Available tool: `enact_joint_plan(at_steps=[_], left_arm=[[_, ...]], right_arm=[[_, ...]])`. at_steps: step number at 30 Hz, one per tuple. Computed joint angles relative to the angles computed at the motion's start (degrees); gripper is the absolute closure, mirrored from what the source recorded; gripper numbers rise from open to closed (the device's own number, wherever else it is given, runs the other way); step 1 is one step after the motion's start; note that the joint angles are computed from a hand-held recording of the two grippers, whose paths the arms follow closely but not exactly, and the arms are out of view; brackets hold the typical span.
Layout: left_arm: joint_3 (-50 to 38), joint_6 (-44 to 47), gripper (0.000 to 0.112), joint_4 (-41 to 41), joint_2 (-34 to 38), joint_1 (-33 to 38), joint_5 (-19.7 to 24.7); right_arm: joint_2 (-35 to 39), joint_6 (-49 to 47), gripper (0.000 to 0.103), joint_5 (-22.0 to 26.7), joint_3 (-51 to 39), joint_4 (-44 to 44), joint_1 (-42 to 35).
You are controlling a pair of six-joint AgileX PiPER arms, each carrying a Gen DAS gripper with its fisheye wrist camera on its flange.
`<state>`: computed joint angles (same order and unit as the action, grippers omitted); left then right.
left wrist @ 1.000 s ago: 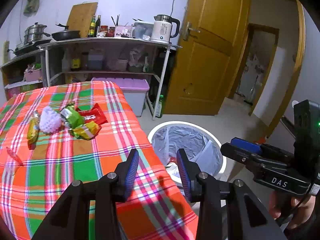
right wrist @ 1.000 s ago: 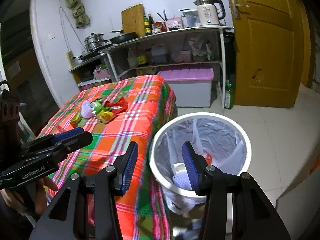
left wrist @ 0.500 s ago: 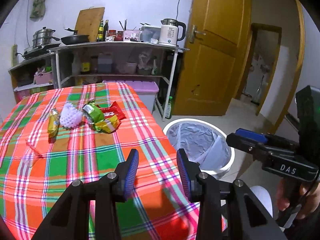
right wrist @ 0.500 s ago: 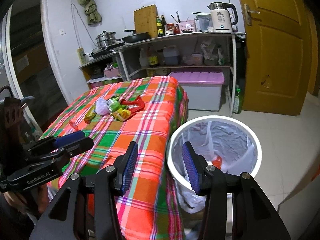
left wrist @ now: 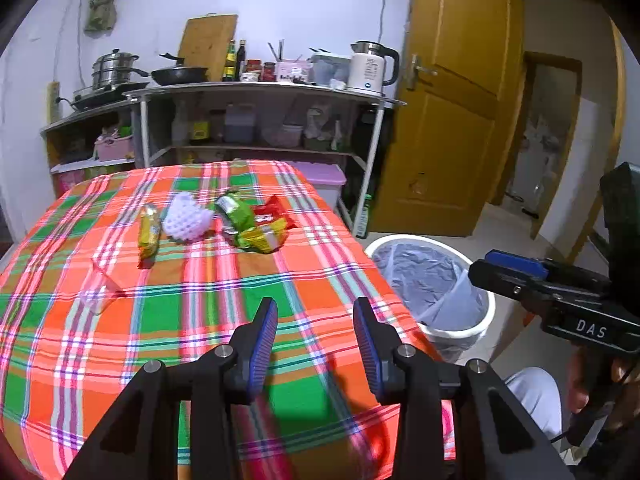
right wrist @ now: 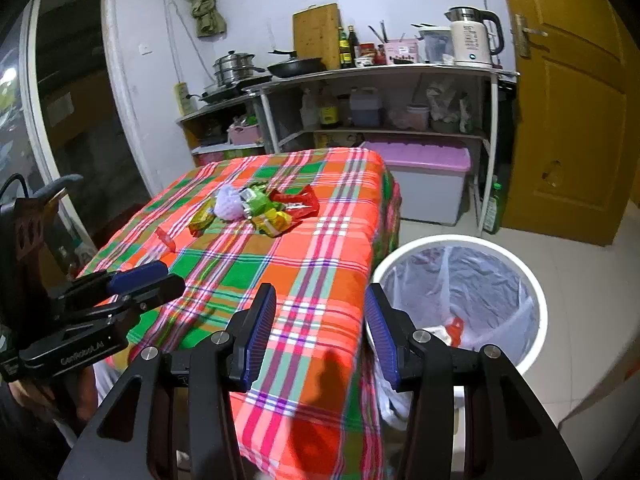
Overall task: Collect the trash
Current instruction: 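Move both grippers back over the table toward the remaining items, then grasp the clear cup with red rim with the left gripper while the right grasps the yellow snack wrapper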
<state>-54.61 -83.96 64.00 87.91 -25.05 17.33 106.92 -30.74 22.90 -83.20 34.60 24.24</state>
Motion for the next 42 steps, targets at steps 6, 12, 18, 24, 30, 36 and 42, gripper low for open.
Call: enact_joint_plan(at_steps=[6, 12, 18, 24, 30, 36, 42], left_arm=[[2.59, -2.70, 0.073, 2.05, -1.49, 2.81, -0.70], [4.70, -2.33, 0.073, 1.53, -2.76, 7.18, -2.47], [5.63, -2.18, 0.072, 1.66, -3.09, 11.89, -3.42], [6.33, -4.44, 0.058, 4.69, -3.13, 17.49, -4.99], [5.20, -2.33, 0.051, 4.12, -1.20, 23.62, -6.35], [2.32, 5.26, 0.050, -1.76, 2.65, 27.19, -8.16], [-1.45, 20.84, 0.049, -15.74, 7.37, 30.08, -9.52]], right_arm=[[2.83, 2.25, 0.056, 1.38, -3.97, -2.69, 1.65], [6.27, 4.37, 0.056, 3.95, -8.96, -5.10, 3.00], [9.87, 6.82, 0.055, 6.50, -14.29, -7.47, 4.29], [13.28, 8.01, 0.055, 8.71, -19.28, -8.15, 4.84], [17.07, 9.57, 0.054, 11.33, -24.96, -9.07, 5.12], [21.45, 11.36, 0.054, 14.55, -31.86, -10.91, 5.48], [26.79, 13.72, 0.054, 18.20, -40.68, -13.19, 5.98]])
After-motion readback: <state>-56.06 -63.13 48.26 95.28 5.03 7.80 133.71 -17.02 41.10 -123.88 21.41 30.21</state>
